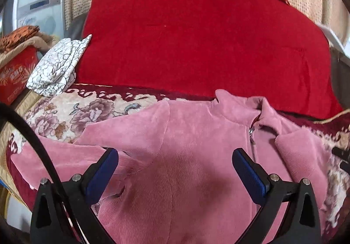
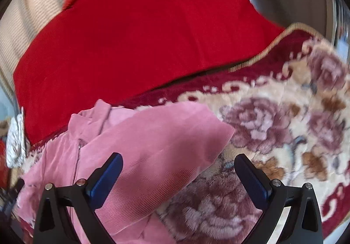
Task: Fold large clothes
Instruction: 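Grasp the jacket sleeve with the right gripper and lift it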
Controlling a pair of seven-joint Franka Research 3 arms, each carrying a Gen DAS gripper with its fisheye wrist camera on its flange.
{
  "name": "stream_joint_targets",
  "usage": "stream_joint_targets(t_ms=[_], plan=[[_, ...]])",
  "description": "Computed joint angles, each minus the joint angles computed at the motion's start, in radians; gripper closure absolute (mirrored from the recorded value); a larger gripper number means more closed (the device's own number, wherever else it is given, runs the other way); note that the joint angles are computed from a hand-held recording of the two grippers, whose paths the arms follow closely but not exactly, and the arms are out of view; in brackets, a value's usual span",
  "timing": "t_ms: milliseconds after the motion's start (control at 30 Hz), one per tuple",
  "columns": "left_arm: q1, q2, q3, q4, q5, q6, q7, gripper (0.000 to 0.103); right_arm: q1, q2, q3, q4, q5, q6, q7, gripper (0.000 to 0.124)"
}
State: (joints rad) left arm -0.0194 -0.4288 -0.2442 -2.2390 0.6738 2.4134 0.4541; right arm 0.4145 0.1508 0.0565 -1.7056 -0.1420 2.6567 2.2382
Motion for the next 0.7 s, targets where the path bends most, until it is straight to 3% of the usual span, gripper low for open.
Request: stream_joint_targets(t_ms=[67, 300, 367, 433, 500, 533, 600, 700], plan=[[-0.004, 0.023, -0.008, 0.015, 0.012, -0.013, 0.022, 0.0, -0.063, 0.041, 0.047, 0.024, 0.238, -0.002, -0.138, 0.021], [-0.015, 0.064, -0.024, 0.049, 0.072, -0.027, 0.028, 0.0, -0.143, 0.113, 0.098, 0.04, 0.731, 0.035, -0.286, 0.033], [-0.02, 0.071, -0.02, 0.054, 0.077, -0.03, 0.028, 0.0, -0.135, 0.129, 0.095, 0.058, 0.757, 0.042, -0.306, 0.034], [-0.024, 0.076, -0.017, 0.057, 0.078, -0.03, 0.025, 0.0, -0.123, 0.148, 0.095, 0.078, 0.767, 0.06, -0.318, 0.047], [-0.025, 0.078, -0.018, 0.06, 0.085, -0.04, 0.019, 0.0, -0.13, 0.178, 0.114, 0.106, 0.814, 0.081, -0.372, 0.071], [-0.025, 0.077, -0.018, 0.06, 0.09, -0.045, 0.015, 0.0, -0.125, 0.193, 0.112, 0.126, 0.806, 0.068, -0.379, 0.099], [-0.023, 0.072, -0.016, 0.057, 0.096, -0.053, 0.005, 0.0, -0.119, 0.208, 0.111, 0.14, 0.812, 0.073, -0.384, 0.101], [-0.015, 0.052, -0.009, 0.046, 0.1, -0.064, -0.022, 0.0, -0.087, 0.192, 0.102, 0.123, 0.766, 0.167, -0.399, 0.107]])
